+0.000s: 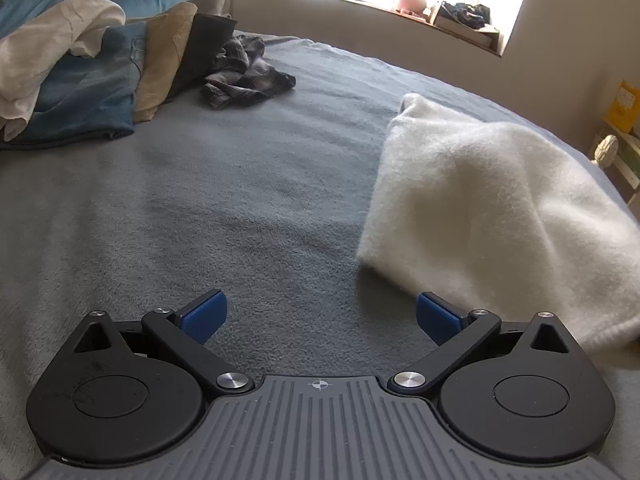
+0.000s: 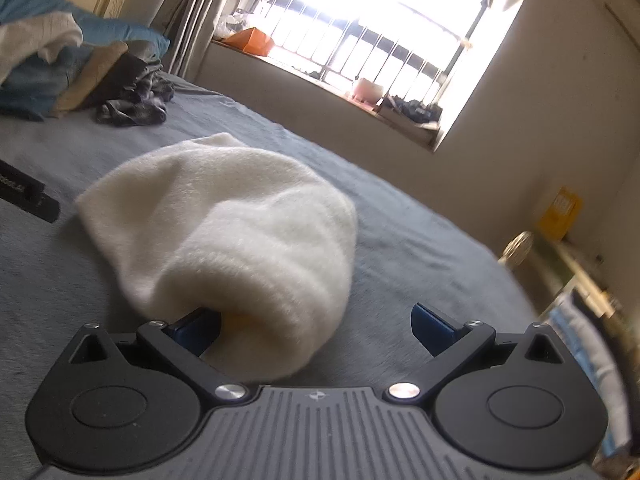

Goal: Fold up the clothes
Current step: 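Reach the right tool to the cream fleece and grasp its edge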

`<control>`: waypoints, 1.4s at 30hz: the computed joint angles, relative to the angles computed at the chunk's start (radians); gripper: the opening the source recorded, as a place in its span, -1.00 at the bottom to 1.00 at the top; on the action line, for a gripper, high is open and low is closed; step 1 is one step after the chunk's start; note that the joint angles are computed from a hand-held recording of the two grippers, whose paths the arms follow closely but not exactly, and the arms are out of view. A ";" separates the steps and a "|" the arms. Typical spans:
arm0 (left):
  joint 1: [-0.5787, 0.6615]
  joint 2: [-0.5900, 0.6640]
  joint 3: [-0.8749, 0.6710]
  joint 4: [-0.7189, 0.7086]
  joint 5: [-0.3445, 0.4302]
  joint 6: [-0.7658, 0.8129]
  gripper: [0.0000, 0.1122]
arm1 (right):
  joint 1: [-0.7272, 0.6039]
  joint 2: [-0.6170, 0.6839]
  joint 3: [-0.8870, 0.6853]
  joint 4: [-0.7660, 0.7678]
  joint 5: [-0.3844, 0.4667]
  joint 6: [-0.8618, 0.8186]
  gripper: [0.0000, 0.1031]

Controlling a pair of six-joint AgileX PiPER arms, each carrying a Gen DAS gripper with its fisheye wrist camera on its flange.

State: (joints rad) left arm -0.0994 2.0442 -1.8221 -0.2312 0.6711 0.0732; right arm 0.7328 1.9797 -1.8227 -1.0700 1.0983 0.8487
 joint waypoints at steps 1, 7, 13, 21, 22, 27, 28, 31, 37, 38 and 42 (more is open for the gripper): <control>0.000 0.002 -0.002 0.000 0.003 0.005 0.77 | 0.003 0.005 -0.004 -0.026 0.001 0.005 0.97; -0.003 0.005 0.001 0.009 0.010 0.025 0.70 | 0.019 0.010 0.001 -0.118 -0.062 -0.008 0.87; 0.001 0.001 -0.001 -0.008 0.024 0.049 0.47 | 0.012 0.076 -0.042 -0.146 -0.143 -0.129 0.28; 0.004 -0.060 0.087 -0.070 -0.045 0.151 0.39 | -0.031 0.117 -0.219 0.042 -0.173 -0.257 -0.80; 0.005 -0.065 0.093 -0.085 -0.050 0.171 0.40 | -0.040 0.106 -0.232 0.071 -0.172 -0.248 -0.81; 0.011 -0.084 0.114 -0.194 -0.037 0.290 0.42 | -0.111 0.029 -0.281 0.188 -0.183 -0.138 -0.85; 0.009 -0.090 0.122 -0.206 -0.040 0.309 0.43 | -0.127 0.005 -0.275 0.202 -0.192 -0.105 -0.86; 0.002 -0.110 0.146 -0.240 -0.051 0.364 0.46 | -0.177 -0.067 -0.247 0.233 -0.221 -0.007 -0.86; 0.000 -0.125 0.160 -0.279 -0.046 0.418 0.47 | -0.338 -0.291 0.098 0.284 -0.288 0.371 -0.86; -0.002 -0.126 0.161 -0.280 -0.046 0.420 0.47 | -0.379 -0.320 0.150 0.319 -0.298 0.419 -0.86; -0.008 -0.110 0.138 -0.280 -0.020 0.422 0.47 | -0.558 -0.425 0.440 0.538 -0.345 0.598 -0.86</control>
